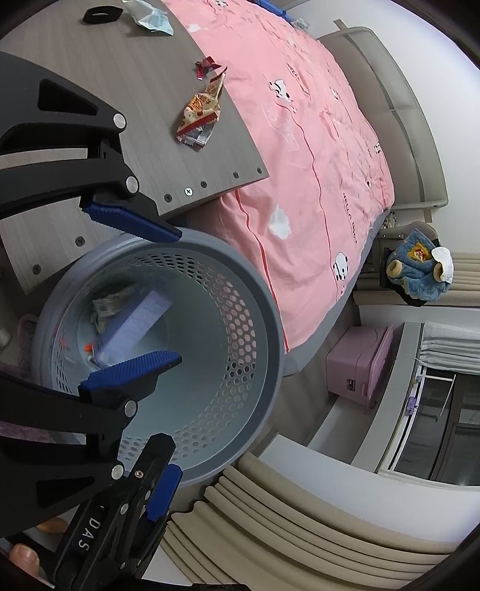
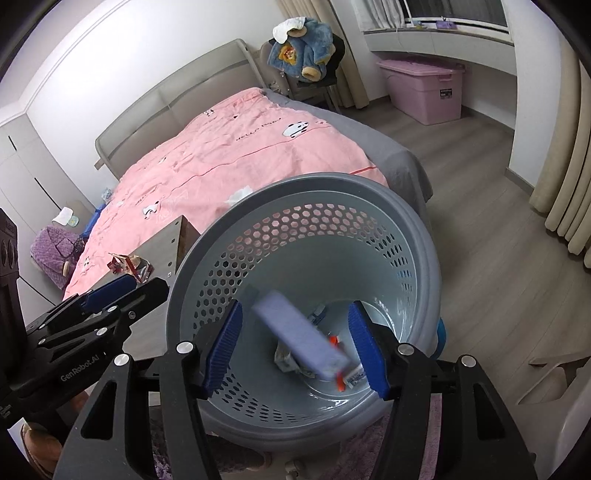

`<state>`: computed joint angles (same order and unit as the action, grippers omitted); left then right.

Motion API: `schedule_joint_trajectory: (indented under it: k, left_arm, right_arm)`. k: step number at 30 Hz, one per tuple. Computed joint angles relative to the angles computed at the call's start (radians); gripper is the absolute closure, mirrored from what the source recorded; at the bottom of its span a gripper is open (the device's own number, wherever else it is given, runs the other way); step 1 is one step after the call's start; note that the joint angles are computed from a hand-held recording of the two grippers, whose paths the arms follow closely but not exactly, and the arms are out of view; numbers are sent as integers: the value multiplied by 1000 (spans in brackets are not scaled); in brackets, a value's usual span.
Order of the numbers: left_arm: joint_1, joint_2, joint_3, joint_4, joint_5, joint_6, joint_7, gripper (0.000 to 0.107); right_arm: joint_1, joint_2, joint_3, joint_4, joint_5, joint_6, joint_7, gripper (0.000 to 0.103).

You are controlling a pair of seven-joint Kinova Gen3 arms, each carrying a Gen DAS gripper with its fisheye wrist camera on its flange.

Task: Collect trash
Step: 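Open both tools to drop the two boxes into the basket, then move both tools back over the table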

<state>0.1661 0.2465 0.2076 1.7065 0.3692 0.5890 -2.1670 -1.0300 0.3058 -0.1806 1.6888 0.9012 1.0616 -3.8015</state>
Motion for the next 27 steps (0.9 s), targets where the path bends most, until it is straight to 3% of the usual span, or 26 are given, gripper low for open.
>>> schedule_joint_trajectory:
  k: [16, 27]
  left_arm:
    - [-71, -50, -17, 46, 96, 11, -87, 43]
    - [-153, -84, -63, 85, 189, 32, -181, 43]
  right_arm:
    - [-38, 21, -1, -56, 11, 55, 12, 38]
    - [-66, 67, 15, -148, 2, 74, 87, 37]
